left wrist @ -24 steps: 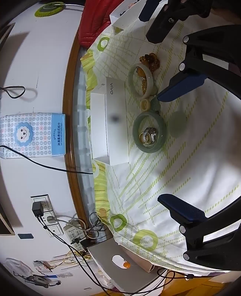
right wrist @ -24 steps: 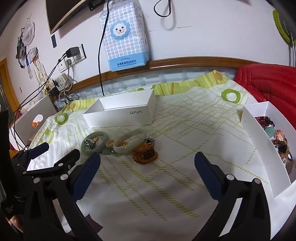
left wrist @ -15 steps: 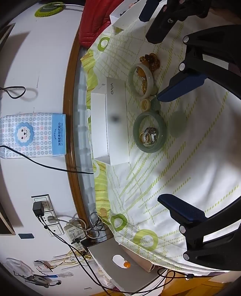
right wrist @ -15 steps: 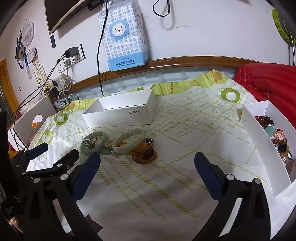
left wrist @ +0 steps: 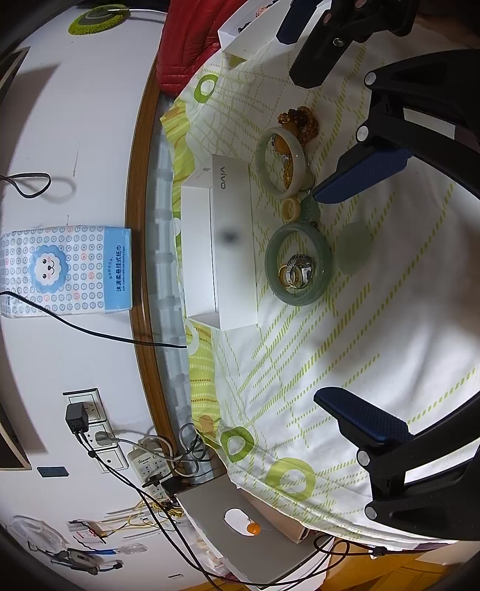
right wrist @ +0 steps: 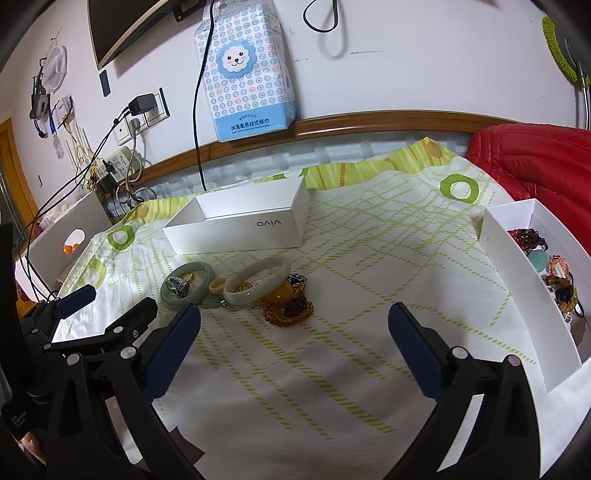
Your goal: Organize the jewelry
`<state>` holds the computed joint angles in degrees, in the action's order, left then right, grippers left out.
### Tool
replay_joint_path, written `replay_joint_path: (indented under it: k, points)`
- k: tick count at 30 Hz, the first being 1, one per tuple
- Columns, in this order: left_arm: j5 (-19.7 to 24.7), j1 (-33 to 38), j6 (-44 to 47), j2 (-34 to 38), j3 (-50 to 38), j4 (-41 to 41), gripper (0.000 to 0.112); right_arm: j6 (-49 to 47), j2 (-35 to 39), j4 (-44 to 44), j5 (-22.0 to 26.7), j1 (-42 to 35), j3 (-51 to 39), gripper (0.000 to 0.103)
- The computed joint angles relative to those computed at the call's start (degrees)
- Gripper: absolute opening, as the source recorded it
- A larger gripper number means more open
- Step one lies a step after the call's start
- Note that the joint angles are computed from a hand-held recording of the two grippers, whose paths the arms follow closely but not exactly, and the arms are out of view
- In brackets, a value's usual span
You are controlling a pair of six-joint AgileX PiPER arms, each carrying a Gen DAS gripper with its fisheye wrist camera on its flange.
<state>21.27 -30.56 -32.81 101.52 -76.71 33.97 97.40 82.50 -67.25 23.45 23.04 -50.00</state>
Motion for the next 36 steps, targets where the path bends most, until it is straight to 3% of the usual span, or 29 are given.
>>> replay_joint_path:
  k: [30, 36]
  points:
    - [0.1, -0.5, -1.5, -0.1, -0.1, 1.5, 0.100, 0.1, -0.2, -0.1, -0.2, -0.2, 0.3, 0.099]
    - [1.0, -0.3, 1.5, 0.5, -0.9, -1.4, 0.100, 0.3, 0.0, -0.3, -0.3, -0.5, 0.3, 0.099]
